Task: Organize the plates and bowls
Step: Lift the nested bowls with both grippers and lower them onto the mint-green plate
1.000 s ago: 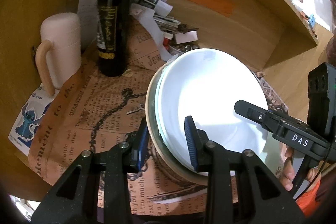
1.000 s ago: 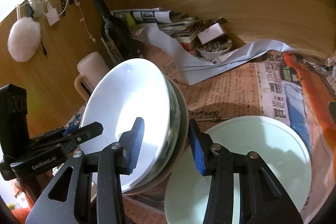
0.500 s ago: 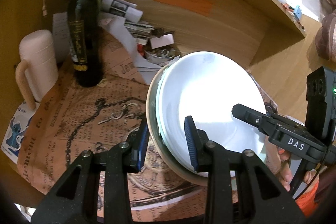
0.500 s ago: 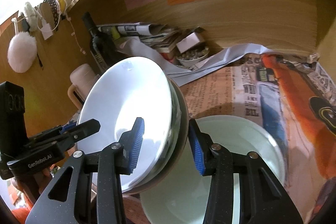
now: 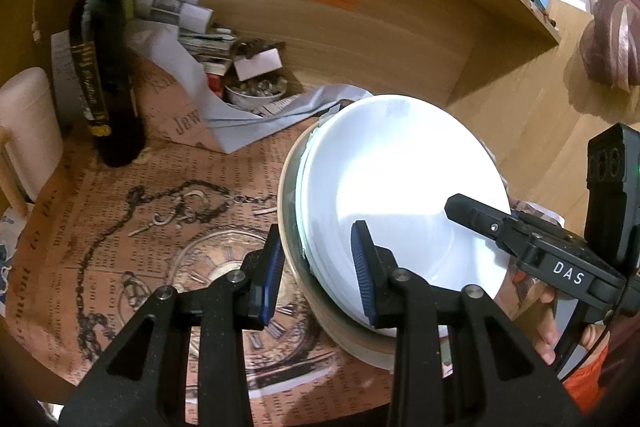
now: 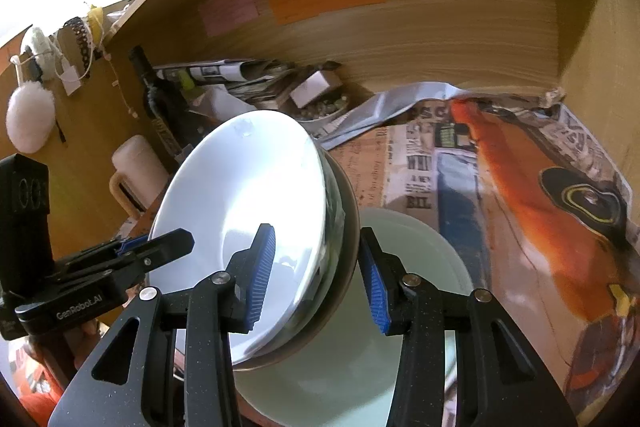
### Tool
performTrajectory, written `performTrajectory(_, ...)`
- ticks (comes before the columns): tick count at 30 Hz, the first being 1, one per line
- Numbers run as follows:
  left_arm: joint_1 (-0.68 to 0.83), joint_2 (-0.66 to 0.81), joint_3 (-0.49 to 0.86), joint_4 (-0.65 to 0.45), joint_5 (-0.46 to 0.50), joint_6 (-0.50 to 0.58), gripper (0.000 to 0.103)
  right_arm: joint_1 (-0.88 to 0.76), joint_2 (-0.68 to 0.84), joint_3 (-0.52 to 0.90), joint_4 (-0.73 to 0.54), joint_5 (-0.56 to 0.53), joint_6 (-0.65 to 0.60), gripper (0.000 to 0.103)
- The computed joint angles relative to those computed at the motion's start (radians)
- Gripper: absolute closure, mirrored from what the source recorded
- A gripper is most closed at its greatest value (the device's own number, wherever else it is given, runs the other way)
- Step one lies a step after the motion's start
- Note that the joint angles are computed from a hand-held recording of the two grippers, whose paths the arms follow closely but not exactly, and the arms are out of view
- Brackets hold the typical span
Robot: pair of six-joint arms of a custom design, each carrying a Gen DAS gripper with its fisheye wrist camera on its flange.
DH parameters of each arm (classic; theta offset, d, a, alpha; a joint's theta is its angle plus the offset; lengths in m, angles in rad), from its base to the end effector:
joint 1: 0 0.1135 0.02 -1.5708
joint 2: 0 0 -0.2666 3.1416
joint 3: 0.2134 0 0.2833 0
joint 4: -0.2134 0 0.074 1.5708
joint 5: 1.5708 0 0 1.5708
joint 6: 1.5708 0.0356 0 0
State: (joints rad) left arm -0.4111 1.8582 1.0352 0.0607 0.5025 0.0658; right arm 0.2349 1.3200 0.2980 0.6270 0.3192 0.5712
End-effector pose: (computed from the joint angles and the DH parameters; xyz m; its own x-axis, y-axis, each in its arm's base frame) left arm 0.3634 -0.1771 0.1343 -0.5876 0.3190 -0.7436 0.7097 0.6446 -0.2843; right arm 0.2447 0.0471 0.1254 -0.2820 0.4603 -0.8418 0.2534 0.8820 0.3974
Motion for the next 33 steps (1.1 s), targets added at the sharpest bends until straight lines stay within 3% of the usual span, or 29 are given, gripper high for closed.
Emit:
performTrajectory(22, -0.086, 0.066, 0.040, -0.051, -0.022, 0.001, 0.070, -0.052, -0.008, -0.097, 0.029, -0.030, 0.072, 0.064)
performTrajectory(33, -0.071, 0.120, 0.101, -0.087, 0.019, 0.005, 0.070, -0.095, 0.057, -0.081, 0.078, -0.085, 0.069, 0.064)
